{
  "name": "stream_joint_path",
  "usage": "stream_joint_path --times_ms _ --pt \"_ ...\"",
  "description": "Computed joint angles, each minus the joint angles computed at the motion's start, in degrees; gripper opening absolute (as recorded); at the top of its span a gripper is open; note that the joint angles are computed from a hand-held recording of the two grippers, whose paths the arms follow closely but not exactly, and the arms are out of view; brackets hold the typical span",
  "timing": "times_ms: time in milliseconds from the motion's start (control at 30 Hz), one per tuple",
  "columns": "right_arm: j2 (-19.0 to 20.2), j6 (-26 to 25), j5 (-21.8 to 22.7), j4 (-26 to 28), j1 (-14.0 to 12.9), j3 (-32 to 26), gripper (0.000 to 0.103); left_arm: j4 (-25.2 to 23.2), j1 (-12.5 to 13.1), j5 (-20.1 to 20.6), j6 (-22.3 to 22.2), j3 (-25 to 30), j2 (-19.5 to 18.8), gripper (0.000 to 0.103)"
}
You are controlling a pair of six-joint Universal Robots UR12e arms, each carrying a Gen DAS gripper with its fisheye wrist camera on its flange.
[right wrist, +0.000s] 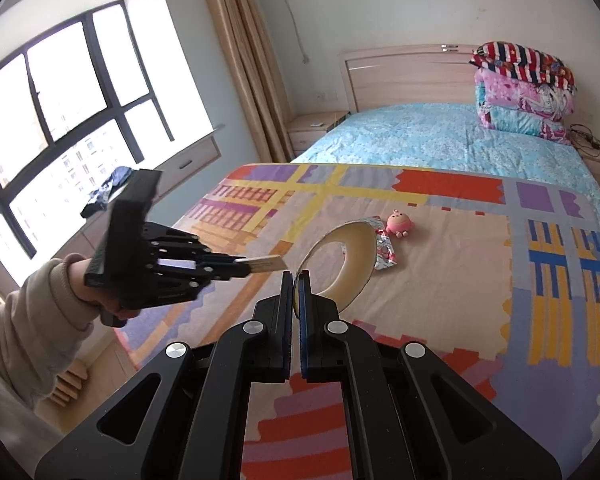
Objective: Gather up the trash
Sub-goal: 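Lift the paper roll with the left gripper while the right gripper grasps the cardboard strip, then carry the paper roll and cardboard strip over the bin and open both grippers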
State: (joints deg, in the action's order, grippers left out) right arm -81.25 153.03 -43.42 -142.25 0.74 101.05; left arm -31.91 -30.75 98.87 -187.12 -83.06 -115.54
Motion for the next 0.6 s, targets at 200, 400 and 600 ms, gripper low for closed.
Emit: stream_joint_path --times_ms 200,400,600 --pt "-3.4 -1.1 -0.5 -0.3 -0.8 3.0 0.004 1.2 -2.1 0.0 -1.2 -1.8 2.4 0.006" --pt "-7.2 -3.4 -1.6 0.8 -1.3 6.2 0.004 2.1 -4.6 2.6 -2.3 -3.7 4.4 0.006" --pt "-10.3 -6.7 -1.1 5.3 -2.3 8.6 0.004 2.9 -7.0 5.0 -2.9 -5.5 5.8 0.006"
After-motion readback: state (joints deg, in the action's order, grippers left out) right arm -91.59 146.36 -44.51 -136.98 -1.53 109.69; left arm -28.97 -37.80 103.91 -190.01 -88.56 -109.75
